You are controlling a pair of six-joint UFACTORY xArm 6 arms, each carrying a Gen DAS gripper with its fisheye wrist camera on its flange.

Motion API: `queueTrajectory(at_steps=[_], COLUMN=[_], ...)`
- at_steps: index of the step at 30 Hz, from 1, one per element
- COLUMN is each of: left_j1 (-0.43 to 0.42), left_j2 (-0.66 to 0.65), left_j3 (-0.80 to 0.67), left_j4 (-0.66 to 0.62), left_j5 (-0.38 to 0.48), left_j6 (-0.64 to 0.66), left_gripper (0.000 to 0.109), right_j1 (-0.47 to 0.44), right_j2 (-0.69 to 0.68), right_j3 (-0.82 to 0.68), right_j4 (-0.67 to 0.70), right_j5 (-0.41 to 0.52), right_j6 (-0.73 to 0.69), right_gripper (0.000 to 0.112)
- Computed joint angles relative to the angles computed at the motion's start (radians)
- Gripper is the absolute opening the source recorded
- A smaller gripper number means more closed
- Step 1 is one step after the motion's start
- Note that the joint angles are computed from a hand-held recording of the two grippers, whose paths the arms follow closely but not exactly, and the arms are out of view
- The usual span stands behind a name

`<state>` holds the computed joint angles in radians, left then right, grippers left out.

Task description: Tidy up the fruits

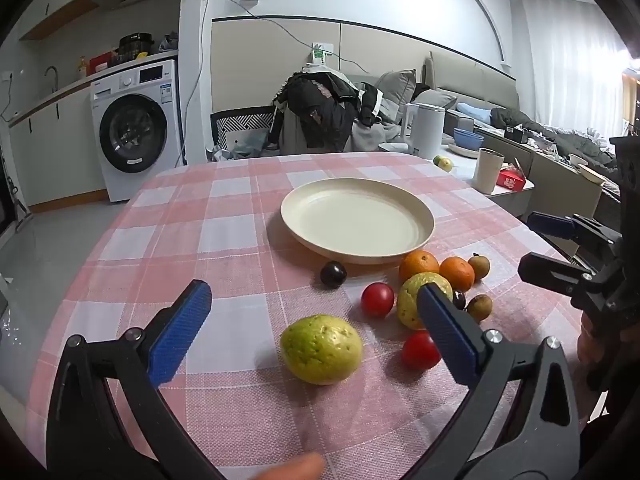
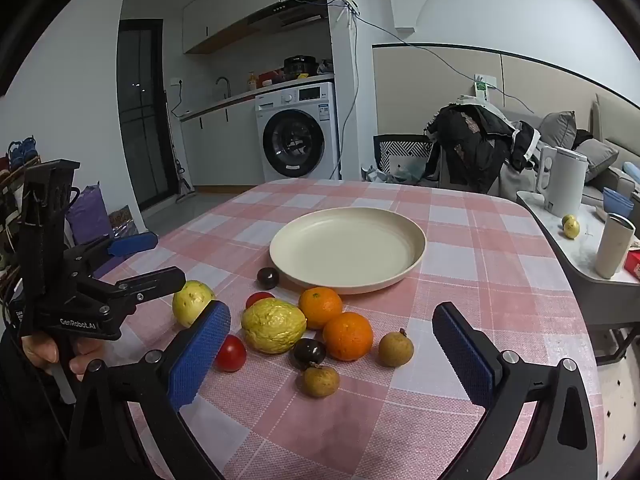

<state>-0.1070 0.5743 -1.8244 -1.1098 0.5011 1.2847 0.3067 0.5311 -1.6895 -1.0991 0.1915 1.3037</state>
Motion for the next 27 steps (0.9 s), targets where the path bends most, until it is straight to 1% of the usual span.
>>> queueTrajectory(at_steps=[4,6,15,16,27], left_j1=[0.002,0.003,0.008,0.001,0.001], left_j2=[-0.012,0.005,0.017,0.012,0.013], left_j3=[0.017,-0.005,-0.018,-0.015,-0.014], left_j4=[-0.013,0.023,0.014,0.035,0.034], left_j5=[0.004,0.010,0.013,0.007,0.009], left_j6=[0.017,-0.020,-0.014,-0.032,-0.030], left_gripper=[0.102,0.102,0.102,0.102,0.102], right_j1=[-0.001,-0.002,-0.002,-0.002,-0.001], right_j2=[0.000,0.000,-0.001,-0.001,-0.003], right_j3=[0.001,0.001,0.003,0.003,0.004], right_j4=[0.000,0.000,0.005,0.005,0.008], right_j5=[-0.005,-0.005,-0.006,-0.006,-0.004], right_j6=[0.002,0.001,-0.002,-0.002,-0.004], right_gripper=[0.103,0.103,0.103,0.103,0.103])
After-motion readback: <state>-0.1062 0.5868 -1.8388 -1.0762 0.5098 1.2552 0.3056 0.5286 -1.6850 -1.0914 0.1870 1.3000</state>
